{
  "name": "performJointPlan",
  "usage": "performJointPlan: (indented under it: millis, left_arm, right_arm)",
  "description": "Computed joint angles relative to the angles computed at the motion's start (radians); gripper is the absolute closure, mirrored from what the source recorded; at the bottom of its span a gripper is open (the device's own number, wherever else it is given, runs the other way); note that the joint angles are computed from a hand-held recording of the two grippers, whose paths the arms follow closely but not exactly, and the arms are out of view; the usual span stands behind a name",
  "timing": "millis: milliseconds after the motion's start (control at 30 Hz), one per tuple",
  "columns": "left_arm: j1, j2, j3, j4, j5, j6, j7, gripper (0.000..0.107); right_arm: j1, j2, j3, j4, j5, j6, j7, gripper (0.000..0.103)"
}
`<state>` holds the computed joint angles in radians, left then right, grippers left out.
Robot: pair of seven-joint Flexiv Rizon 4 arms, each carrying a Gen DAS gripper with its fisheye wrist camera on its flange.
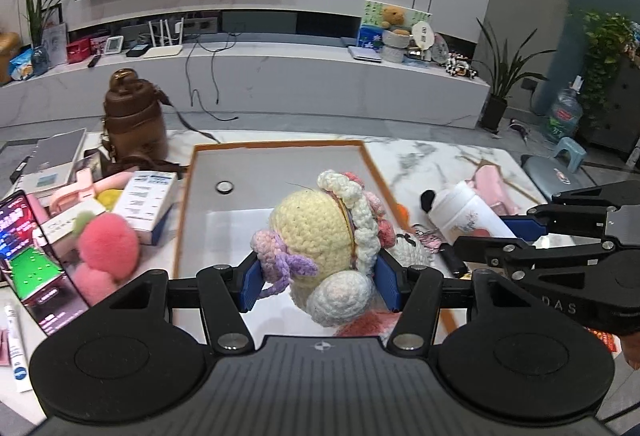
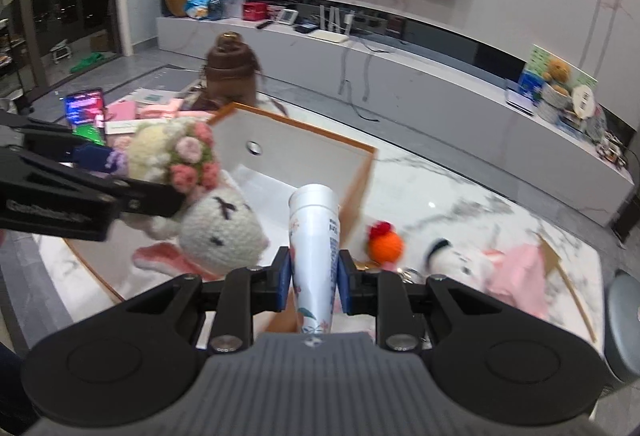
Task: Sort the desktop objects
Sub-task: 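Carry the doll with the left gripper while the right gripper carries the tube into the box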
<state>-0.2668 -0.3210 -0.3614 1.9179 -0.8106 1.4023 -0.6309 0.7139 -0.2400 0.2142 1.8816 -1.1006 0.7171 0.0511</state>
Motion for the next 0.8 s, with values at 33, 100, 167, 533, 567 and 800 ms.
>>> performJointPlan:
  millis: [33,100,167,533,567,800]
  left_arm:
    - [0.002,-0.002,0.002,-0.001,0.001,-0.003,0.003,0.041]
    - [0.009,0.002,0.002,0.004,-0.002,-0.009,0.014,0.041]
    - [0.014,0.005,0.007,0.010,-0.005,-0.008,0.029,0.041]
    - [0.003,-0.014,0.107,-0.016,0.211,-0.089,-0.063,0.041]
    - [0.007,-0.018,0.108,-0.020,0.224,-0.101,-0.067,0.041]
    - [-0.015,-0.052,0.159,-0.057,0.384,-0.130,-0.127,0.041]
  right_arm:
    - [0.002,-0.014,-0.003,-0.016,-0.005,0.008,-0.004,0.078]
    - [0.007,-0.039,-0.010,-0.041,-0.011,0.025,-0.012,0.078]
    - [0.013,-0.061,-0.020,-0.062,-0.013,0.041,-0.022,0.078]
    - [0.045,-0.157,-0.065,-0.145,0.044,0.087,-0.073,0.078]
    - [0.045,-0.162,-0.068,-0.147,0.051,0.095,-0.076,0.078]
    - [0.057,-0.200,-0.079,-0.168,0.124,0.096,-0.134,0.078]
